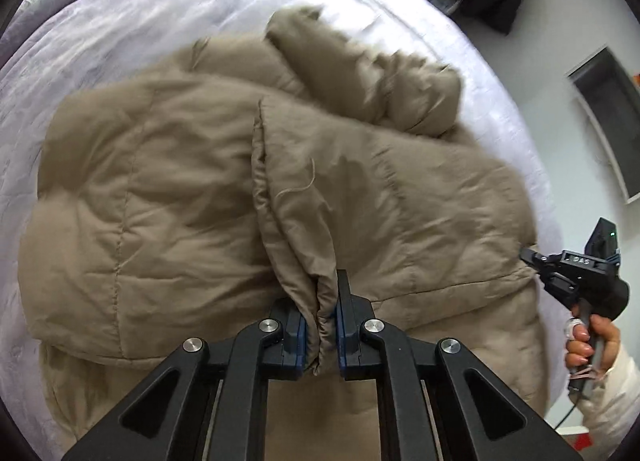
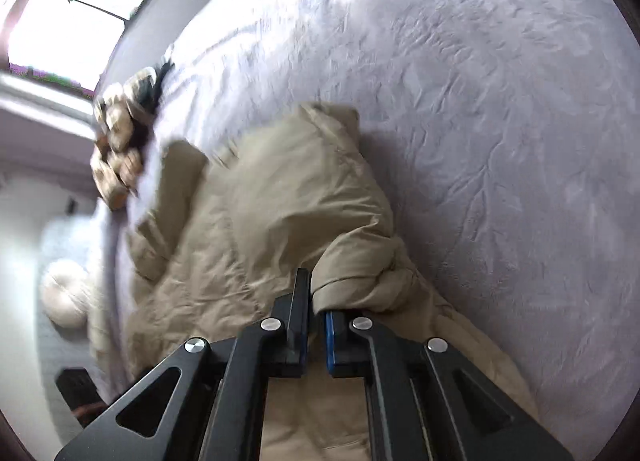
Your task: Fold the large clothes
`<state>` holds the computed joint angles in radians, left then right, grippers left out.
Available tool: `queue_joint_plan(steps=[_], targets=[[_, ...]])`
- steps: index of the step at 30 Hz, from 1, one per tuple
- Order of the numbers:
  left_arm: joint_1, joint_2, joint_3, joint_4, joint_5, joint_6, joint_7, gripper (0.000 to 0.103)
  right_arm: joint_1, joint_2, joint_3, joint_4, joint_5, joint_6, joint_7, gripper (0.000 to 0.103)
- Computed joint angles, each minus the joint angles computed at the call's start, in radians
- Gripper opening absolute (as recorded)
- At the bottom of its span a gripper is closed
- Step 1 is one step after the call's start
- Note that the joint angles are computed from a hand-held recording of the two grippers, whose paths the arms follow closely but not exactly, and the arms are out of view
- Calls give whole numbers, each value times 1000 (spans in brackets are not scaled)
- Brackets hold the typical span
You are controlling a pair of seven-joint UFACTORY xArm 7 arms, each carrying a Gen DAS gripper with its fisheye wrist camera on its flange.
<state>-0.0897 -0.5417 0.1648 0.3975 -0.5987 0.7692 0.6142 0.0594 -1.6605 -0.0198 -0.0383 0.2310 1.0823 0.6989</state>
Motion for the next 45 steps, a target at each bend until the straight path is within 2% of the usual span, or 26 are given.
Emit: queue_joint_plan(steps=[2,5,7,12,13,14,17,19,20,21,22,23,26,28,29,30,31,32,33,34,35,36,39,41,43,45], targets=[[20,-1,-4,11,22,-2,-18,18,13,38,-6,-25,17,-29,4,7],[90,-43,-51,17,147,-54,-91,18,-23,-62,-27,-54,8,29,5,7],[110,-55,-42,37,197,-41,-129,18,-19,-54,-25,-63,19,5,10,7],[49,-101,-8,62,165,4,-129,18,-32,-53,-43,-56,18,15,-17,9],[26,-95,-16,60,152,-10,-126,18,-44,-51,-39,-52,32,23,-43,10],[1,-73,-48,52,141,-57,-140,18,-48,-75,-64,-39,3,72,-27,11],[-29,67,-127,46,174,-213,-212,18,-8,13,-60,22,26,74,-75,13],[-54,129,-114,51,160,-246,-237,18,34,38,-46,103,8,119,-144,20],[-66,133,-97,46,142,-257,-224,18,45,35,-36,139,-11,133,-184,33],[-75,133,-83,42,129,-265,-210,18,46,36,-36,169,-32,133,-226,51],[-81,131,-74,38,122,-267,-198,18,36,33,-39,183,-45,129,-255,60],[-82,130,-70,35,120,-269,-192,18,8,33,-65,194,-75,93,-301,66],[-79,135,-73,35,129,-268,-193,18,-92,123,-206,169,-60,-22,-362,66],[-75,136,-74,41,134,-257,-201,18,-171,274,-376,103,22,-166,-373,66],[-74,135,-73,44,134,-252,-203,18,-176,341,-455,73,83,-240,-387,66],[-70,134,-75,45,138,-249,-208,18,-157,401,-539,43,156,-324,-414,62],[-65,132,-79,44,146,-249,-214,18,-130,440,-583,33,209,-376,-435,55],[-65,143,-83,48,149,-257,-219,18,-68,493,-622,26,279,-454,-454,28],[-66,145,-88,47,151,-262,-225,18,-23,516,-618,35,308,-490,-477,19],[-67,145,-90,45,151,-267,-230,18,24,530,-572,57,294,-518,-504,16],[-72,149,-86,45,146,-271,-227,18,33,533,-517,72,279,-518,-519,13],[-78,154,-85,46,139,-276,-225,18,41,551,-423,108,224,-506,-542,12],[-96,161,-72,46,114,-280,-198,18,-24,676,-234,167,95,-460,-568,12],[-91,170,-82,52,123,-278,-201,18,-53,729,-195,153,81,-469,-582,15],[-76,163,-95,59,150,-259,-220,18,-69,731,-198,130,108,-497,-584,17],[-59,125,-108,60,184,-238,-251,18,-98,693,-174,124,120,-472,-547,26]])
